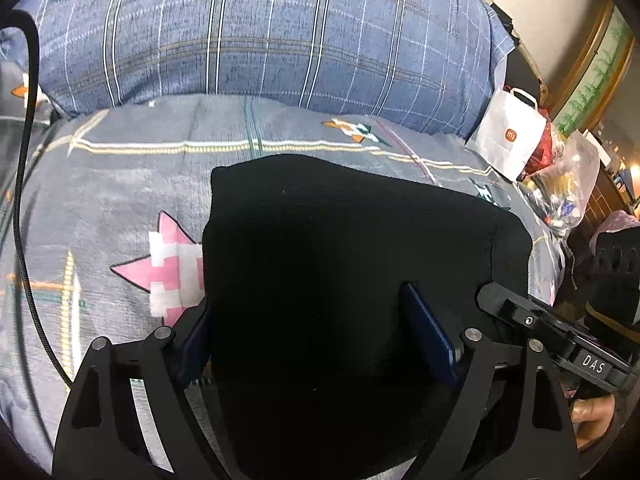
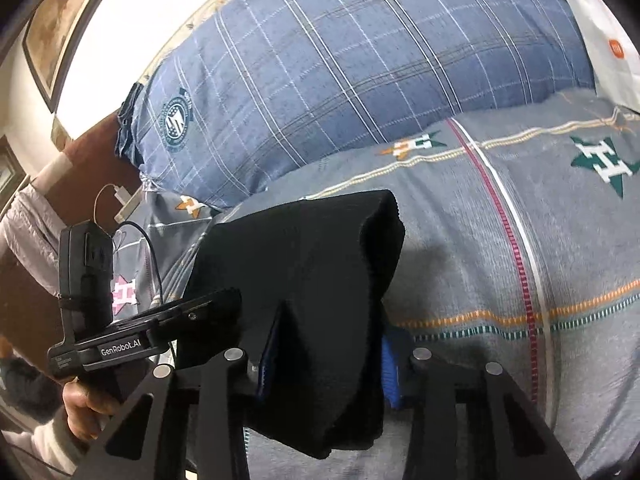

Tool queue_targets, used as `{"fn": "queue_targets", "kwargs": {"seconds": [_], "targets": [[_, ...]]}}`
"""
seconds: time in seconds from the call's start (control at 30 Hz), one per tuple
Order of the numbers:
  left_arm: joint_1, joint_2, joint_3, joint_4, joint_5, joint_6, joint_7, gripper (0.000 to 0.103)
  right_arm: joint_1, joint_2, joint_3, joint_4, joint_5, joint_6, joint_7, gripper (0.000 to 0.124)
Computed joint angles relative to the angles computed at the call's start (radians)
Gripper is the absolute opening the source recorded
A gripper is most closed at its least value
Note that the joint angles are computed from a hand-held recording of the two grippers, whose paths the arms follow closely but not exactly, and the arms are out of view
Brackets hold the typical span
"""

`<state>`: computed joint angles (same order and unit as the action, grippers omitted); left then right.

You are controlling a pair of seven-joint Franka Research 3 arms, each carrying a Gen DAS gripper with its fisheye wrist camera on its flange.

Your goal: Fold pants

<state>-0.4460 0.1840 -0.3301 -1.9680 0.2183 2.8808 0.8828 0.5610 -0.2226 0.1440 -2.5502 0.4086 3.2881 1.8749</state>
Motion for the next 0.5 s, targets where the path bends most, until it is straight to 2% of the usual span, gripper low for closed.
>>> {"fn": "queue_targets", "kwargs": {"seconds": [0.33, 0.43, 0.5], "targets": [[-0.001, -0.069, 0.037, -0.017, 0.106, -0.002, -0.089, 0.087, -0.04, 0.014, 0.04, 0.083, -0.033, -0.027, -0.019, 0.04], [0.01, -0.088, 0.045, -0.018, 0.141, -0.016, -0.114, 0.087, -0.021, 0.049, 0.022, 0.14, -0.038, -0.038, -0.043, 0.04], [0.022, -0.101, 0.048, -0.017, 0.151, -0.03, -0.118, 0.087, 0.029, 0.075, -0.022, 0.177, -0.019, -0.043, -0.081, 0.04]]}}
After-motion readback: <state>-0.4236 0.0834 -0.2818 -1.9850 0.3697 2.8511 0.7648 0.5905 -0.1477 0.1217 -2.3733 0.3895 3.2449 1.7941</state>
